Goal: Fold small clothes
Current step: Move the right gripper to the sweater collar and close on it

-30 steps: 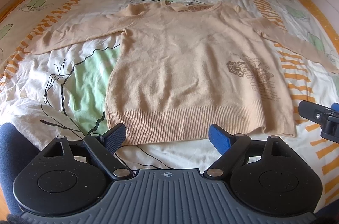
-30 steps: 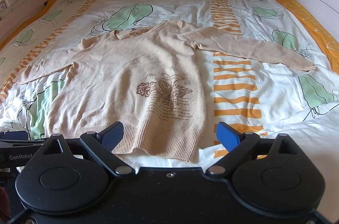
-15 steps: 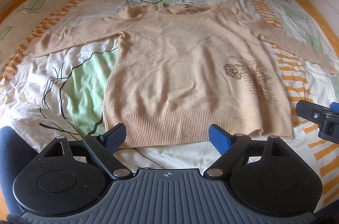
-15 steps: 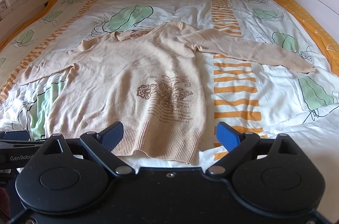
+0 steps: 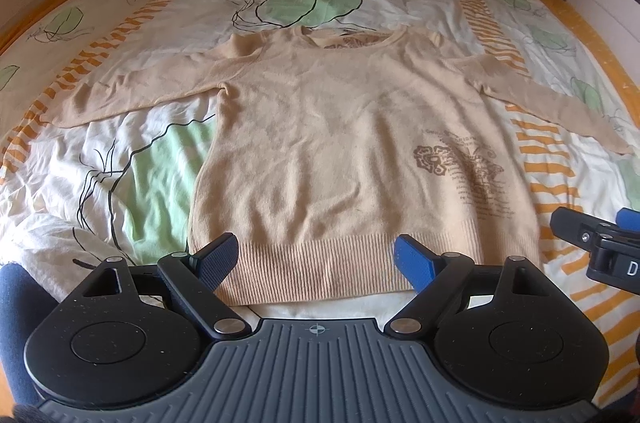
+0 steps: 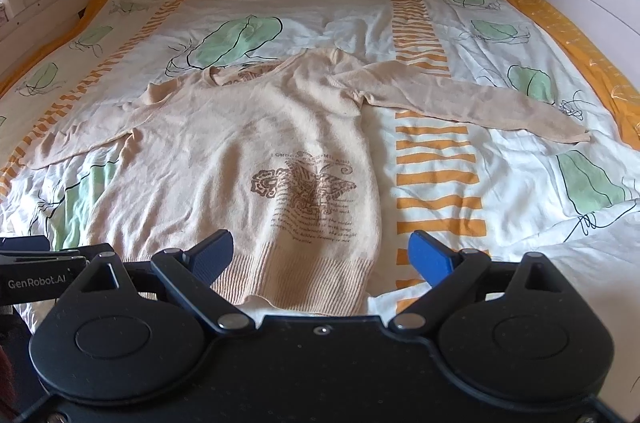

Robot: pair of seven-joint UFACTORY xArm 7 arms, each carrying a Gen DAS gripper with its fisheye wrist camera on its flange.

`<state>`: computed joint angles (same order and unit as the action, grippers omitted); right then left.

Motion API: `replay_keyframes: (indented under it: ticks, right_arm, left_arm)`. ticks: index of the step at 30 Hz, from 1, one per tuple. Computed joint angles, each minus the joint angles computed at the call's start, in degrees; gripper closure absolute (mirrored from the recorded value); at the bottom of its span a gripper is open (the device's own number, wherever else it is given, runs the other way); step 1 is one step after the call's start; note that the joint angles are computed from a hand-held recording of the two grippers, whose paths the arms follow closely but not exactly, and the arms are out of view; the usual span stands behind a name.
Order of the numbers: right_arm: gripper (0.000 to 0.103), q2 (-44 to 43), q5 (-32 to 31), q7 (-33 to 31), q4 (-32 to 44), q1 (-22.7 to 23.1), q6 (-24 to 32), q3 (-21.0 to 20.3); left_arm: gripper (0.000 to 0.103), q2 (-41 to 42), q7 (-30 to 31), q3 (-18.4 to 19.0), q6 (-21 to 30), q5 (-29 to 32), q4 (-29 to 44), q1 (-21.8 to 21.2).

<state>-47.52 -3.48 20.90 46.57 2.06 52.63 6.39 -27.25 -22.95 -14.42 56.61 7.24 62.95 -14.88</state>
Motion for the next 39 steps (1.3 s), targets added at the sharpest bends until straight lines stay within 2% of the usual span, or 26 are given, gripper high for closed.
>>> replay_keyframes:
  ticks: [9,25,33,39]
  right_arm:
    - [0.008,2.0,2.4,-0.7,0.7,0.8,0.6,-2.1]
    - [0.008,6.1,4.8,0.9,0.9,-1.2,0.1,-4.5]
    - [0.008,11.1,6.0,-0.7,3.1,-2.4,-3.0,-7.1]
    - [0.008,18.2,5.5,-1.5,7.7,-6.0,-6.3,-9.6]
  left_arm:
    - [0.018,1.5,-0.1,0.2,-1.1,0.1,0.8,0.0]
    - [0.018,7.1,1.4,1.3,-4.0,0.5,3.5,-0.4]
    - [0.018,14.5,3.3,2.9,-10.1,2.0,8.1,0.3]
    - [0.018,22.2,3.2,4.0,-15.4,6.4,13.0,0.7]
